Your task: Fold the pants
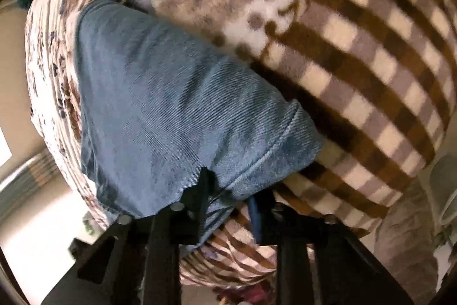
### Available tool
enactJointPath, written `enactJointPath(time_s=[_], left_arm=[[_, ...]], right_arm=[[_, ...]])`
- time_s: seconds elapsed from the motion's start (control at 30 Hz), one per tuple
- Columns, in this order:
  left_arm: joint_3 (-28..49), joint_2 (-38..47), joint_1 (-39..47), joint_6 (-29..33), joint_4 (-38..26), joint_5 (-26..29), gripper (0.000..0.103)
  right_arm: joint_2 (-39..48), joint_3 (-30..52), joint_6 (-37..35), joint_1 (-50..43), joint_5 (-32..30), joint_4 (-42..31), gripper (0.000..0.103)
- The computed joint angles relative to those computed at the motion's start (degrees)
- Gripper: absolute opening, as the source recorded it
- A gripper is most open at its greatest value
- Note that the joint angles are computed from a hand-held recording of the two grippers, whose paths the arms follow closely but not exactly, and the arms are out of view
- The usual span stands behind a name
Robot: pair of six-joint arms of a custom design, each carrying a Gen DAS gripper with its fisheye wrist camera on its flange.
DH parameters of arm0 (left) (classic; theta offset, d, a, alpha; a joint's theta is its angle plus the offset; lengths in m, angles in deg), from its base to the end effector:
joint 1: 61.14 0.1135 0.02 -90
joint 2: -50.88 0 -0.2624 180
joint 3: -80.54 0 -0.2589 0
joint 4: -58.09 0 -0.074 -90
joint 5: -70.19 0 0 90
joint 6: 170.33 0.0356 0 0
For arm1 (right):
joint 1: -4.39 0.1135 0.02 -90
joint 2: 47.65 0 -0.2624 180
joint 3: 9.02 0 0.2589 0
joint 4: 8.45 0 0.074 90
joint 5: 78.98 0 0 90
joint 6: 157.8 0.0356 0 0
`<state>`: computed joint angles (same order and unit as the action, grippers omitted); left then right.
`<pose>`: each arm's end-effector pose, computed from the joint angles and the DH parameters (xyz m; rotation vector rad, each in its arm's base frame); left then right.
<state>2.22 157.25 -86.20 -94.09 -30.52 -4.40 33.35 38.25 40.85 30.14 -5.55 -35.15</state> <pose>0.3092 -0.1550 0.2360 -0.2816 -2.9646 0.3515 0.2186 0.1167 0.1349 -1.8670 -2.2852 -0.8838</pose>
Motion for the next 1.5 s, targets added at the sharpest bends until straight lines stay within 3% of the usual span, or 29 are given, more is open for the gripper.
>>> enactJointPath(time_s=[0.1, 0.23, 0.3, 0.37, 0.43, 0.47, 0.53, 0.63, 0.8, 0.97, 1.13, 1.27, 1.3, 1.33, 1.5], left_arm=[[0.41, -2.15, -0.43, -0.2, -1.88, 0.63, 0.015], [-3.21, -0.63, 1.3, 4.69, -2.65, -1.84, 0.016], [0.0, 1.7, 1.85, 4.32, -4.45, -0.88, 0.018], [6.64, 4.06, 2.66, 4.53, -8.71, -0.35, 0.018], [13.8, 4.38, 3.99, 5.58, -11.28, 0.49, 0.02], [17.79, 5.32, 4.11, 5.63, -11.8, -0.47, 0.022], [22.42, 7.46, 4.69, 5.72, -10.5, 0.17, 0.028], [26.56, 14.69, 3.87, 5.64, -5.55, -0.89, 0.029], [29.01, 22.03, 1.46, 8.3, -4.4, -1.72, 0.029], [27.83, 19.52, 2.79, 9.39, -3.46, 0.14, 0.029], [25.79, 16.58, 5.63, 9.67, -4.3, 7.6, 0.029], [22.3, 17.83, 1.39, 10.83, 0.18, 0.63, 0.028], [20.94, 17.31, 0.63, 11.31, 1.88, -1.0, 0.021], [19.46, 16.05, 0.3, 11.69, 3.58, -1.45, 0.016], [15.82, 10.86, 0.48, 9.45, 8.14, -3.71, 0.015]], right_arm=[[-1.87, 2.63, -2.94, 0.1, 1.09, -5.72, 0.016], [-0.3, 2.19, -5.65, -1.5, -2.4, -5.07, 0.016], [2.25, 2.17, -9.13, -3.04, -5.8, -3.65, 0.018], [0.29, 0.8, -9.85, -4.46, -7.72, -3.61, 0.028], [-2.0, 2.05, -13.55, -5.73, -10.25, -8.62, 0.043], [-3.68, 3.51, -15.63, -6.05, -10.54, -12.5, 0.046], [-6.73, 5.93, -19.29, -6.34, -9.48, -19.23, 0.048], [-6.85, 12.11, -26.07, -7.3, -6.81, -29.37, 0.048], [-0.49, 20.13, -36.43, -11.27, -1.7, -33.68, 0.048], [3.85, 23.86, -40.75, -14.57, -1.04, -34.15, 0.048], [5.97, 23.94, -40.21, -14.1, -0.58, -32.69, 0.048], [7.92, 22.49, -37.33, -13.33, -1.22, -29.62, 0.048], [8.15, 22.4, -37.12, -13.09, -0.86, -29.56, 0.048], [8.27, 22.5, -37.03, -12.88, -0.4, -29.85, 0.048], [9.11, 23.28, -38.39, -12.25, 1.29, -31.04, 0.048]])
